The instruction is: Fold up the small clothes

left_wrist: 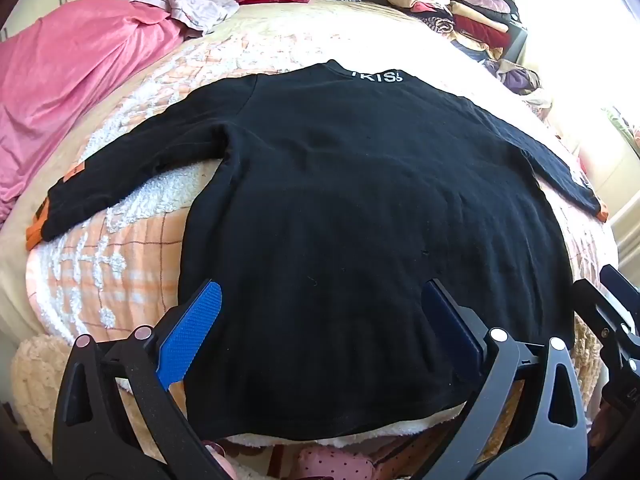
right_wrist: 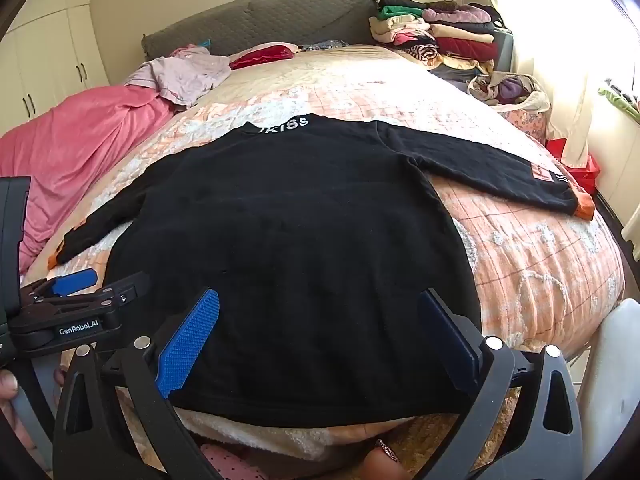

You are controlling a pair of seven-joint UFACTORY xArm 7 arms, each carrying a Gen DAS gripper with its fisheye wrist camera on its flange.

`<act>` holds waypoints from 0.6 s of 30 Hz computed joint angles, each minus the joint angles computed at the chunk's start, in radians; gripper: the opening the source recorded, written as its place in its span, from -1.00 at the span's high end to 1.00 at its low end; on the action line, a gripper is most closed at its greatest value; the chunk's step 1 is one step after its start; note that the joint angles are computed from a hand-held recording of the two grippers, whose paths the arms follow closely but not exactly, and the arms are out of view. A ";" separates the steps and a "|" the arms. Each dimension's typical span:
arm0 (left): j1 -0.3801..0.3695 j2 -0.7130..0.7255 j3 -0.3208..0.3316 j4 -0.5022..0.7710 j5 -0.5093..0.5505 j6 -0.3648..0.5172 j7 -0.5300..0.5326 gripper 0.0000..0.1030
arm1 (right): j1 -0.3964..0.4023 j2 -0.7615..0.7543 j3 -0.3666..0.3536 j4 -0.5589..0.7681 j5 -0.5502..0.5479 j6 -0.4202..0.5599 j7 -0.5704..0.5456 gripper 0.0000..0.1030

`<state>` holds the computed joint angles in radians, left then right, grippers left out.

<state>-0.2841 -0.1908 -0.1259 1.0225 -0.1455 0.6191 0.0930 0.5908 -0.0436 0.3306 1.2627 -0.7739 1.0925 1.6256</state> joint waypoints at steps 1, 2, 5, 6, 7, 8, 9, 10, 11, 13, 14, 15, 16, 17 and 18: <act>-0.001 0.000 0.001 0.001 -0.002 0.002 0.002 -0.82 | 0.000 0.000 0.001 -0.001 -0.005 0.001 0.003 -0.92; -0.001 0.000 0.000 0.001 -0.002 0.001 0.001 -0.82 | 0.000 0.001 0.000 0.000 -0.003 0.000 0.000 -0.92; -0.001 0.001 -0.001 0.000 0.001 -0.001 -0.003 -0.82 | 0.002 0.004 0.000 0.004 -0.001 0.004 -0.011 -0.92; -0.001 0.002 -0.002 0.001 0.003 -0.002 -0.005 -0.82 | 0.003 0.004 0.000 0.005 -0.001 0.005 -0.013 -0.92; -0.001 0.003 -0.002 0.001 0.002 -0.003 -0.007 -0.82 | 0.004 0.004 0.000 0.006 -0.002 0.006 -0.016 -0.92; -0.002 0.004 -0.002 0.002 0.002 -0.003 -0.007 -0.82 | 0.005 0.004 0.001 0.008 -0.001 0.010 -0.020 -0.92; -0.002 0.006 -0.003 0.002 0.002 -0.004 -0.008 -0.82 | 0.006 0.008 0.002 0.005 -0.007 0.011 -0.011 -0.92; -0.002 0.003 0.001 -0.006 -0.002 -0.011 -0.001 -0.82 | 0.007 0.013 0.001 0.012 -0.007 0.014 -0.015 -0.92; -0.002 0.004 0.001 -0.006 -0.002 -0.013 -0.001 -0.82 | 0.008 0.014 -0.001 0.016 -0.007 0.016 -0.018 -0.92; -0.001 0.006 0.000 -0.006 -0.002 -0.015 -0.003 -0.82 | 0.011 0.009 -0.001 0.016 -0.003 0.026 -0.022 -0.92; -0.001 0.007 0.000 -0.007 -0.003 -0.017 -0.003 -0.82 | 0.011 0.004 -0.001 0.014 0.000 0.028 -0.022 -0.92; -0.002 0.008 0.000 -0.008 -0.003 -0.019 -0.004 -0.82 | 0.009 0.017 -0.002 0.019 -0.002 0.024 -0.019 -0.92; -0.001 0.009 -0.001 -0.008 -0.001 -0.021 -0.005 -0.82 | 0.010 0.016 -0.003 0.018 0.001 0.024 -0.021 -0.92; -0.001 0.010 -0.001 -0.009 0.000 -0.022 -0.007 -0.82 | 0.012 0.015 -0.003 0.018 0.002 0.026 -0.023 -0.92; -0.002 0.010 -0.001 0.004 0.002 -0.010 -0.004 -0.82 | 0.012 0.019 -0.003 0.022 0.001 0.028 -0.024 -0.92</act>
<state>-0.2859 -0.1807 -0.1269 1.0265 -0.1439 0.6091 0.0888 0.6032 -0.0249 0.3273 1.2845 -0.7725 1.1209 1.6017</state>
